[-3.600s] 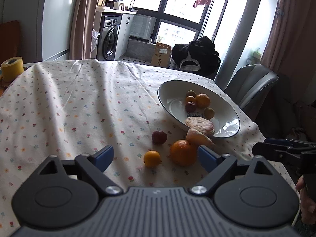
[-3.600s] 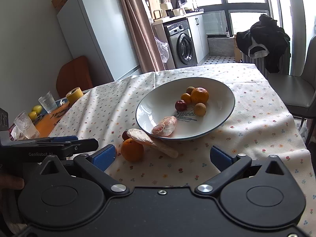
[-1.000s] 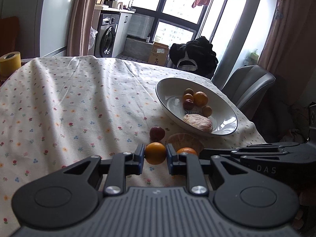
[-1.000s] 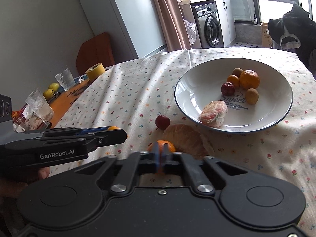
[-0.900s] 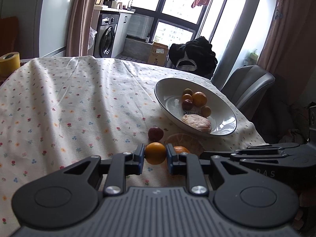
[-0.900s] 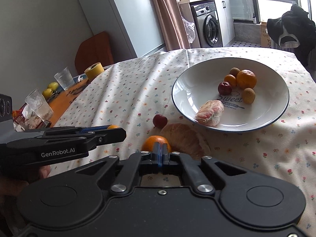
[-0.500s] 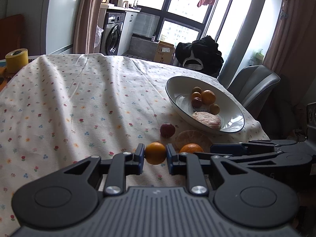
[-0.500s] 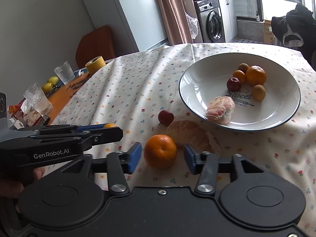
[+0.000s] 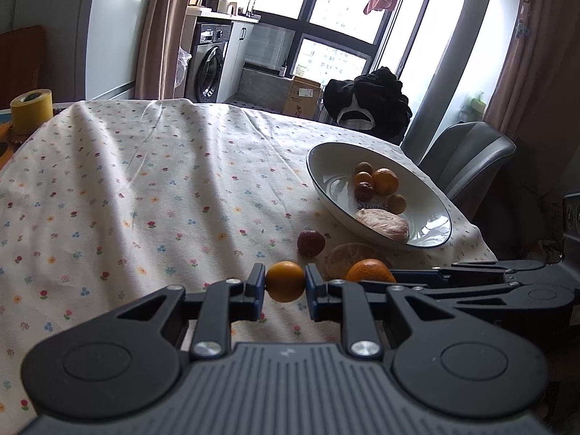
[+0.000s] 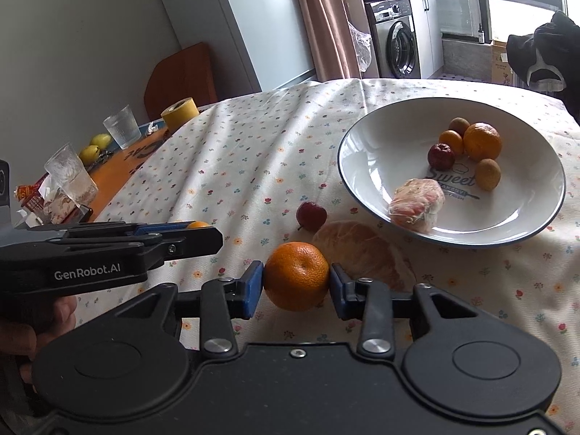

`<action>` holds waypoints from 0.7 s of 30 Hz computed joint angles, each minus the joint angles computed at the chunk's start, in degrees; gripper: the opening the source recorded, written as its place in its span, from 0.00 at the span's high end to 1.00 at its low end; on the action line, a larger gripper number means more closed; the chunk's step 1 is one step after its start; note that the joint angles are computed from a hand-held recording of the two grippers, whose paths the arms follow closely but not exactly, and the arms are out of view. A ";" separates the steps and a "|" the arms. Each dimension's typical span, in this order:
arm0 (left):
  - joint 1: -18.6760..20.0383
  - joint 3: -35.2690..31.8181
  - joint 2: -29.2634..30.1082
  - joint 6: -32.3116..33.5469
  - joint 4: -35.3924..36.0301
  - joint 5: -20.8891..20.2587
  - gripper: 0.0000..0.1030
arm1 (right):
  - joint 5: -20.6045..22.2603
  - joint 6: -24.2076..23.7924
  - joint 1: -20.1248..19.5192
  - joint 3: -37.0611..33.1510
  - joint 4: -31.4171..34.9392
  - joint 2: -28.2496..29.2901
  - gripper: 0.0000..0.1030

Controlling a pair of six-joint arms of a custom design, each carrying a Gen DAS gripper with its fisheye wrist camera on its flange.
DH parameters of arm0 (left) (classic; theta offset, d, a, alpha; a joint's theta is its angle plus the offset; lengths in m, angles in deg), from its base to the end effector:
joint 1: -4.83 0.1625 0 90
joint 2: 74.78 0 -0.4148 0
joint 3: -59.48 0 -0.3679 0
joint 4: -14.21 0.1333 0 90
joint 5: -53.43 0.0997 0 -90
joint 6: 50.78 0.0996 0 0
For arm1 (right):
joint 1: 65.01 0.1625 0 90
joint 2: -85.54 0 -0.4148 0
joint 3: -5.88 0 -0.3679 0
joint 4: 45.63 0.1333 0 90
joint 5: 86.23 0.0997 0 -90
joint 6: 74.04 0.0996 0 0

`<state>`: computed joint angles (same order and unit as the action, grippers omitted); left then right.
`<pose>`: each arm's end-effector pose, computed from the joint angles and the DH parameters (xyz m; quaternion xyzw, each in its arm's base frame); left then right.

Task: Organize fruits
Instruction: 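Carry both oranges over the bowl and open both grippers to drop them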

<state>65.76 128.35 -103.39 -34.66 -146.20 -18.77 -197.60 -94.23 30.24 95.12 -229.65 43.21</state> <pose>-0.2353 -0.7602 0.0914 0.3294 0.8962 -0.2722 0.1195 0.1601 -0.6820 0.1831 0.1261 -0.8950 0.3673 0.2196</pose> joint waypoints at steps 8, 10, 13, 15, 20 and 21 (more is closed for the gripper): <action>-0.98 -2.72 1.95 1.40 0.77 -1.69 0.79 | -0.76 -0.41 -0.17 2.56 -4.29 -3.12 0.64; -1.20 -3.45 2.47 1.67 0.98 -2.21 0.79 | -1.14 -0.43 -0.31 2.85 -5.20 -3.66 0.64; -1.48 -4.59 3.25 2.06 1.48 -2.74 0.79 | -2.17 -0.53 -0.51 3.09 -6.57 -4.22 0.64; -1.65 -5.12 3.61 2.27 1.76 -2.92 0.79 | -2.75 -0.45 -0.74 3.18 -7.35 -4.57 0.64; -1.94 -6.49 4.46 2.72 2.33 -3.23 0.79 | -4.24 -0.68 -1.27 2.82 -9.35 -4.81 0.64; -1.96 -6.76 4.62 2.76 2.44 -3.24 0.79 | -4.39 -0.85 -1.37 2.78 -9.70 -4.83 0.64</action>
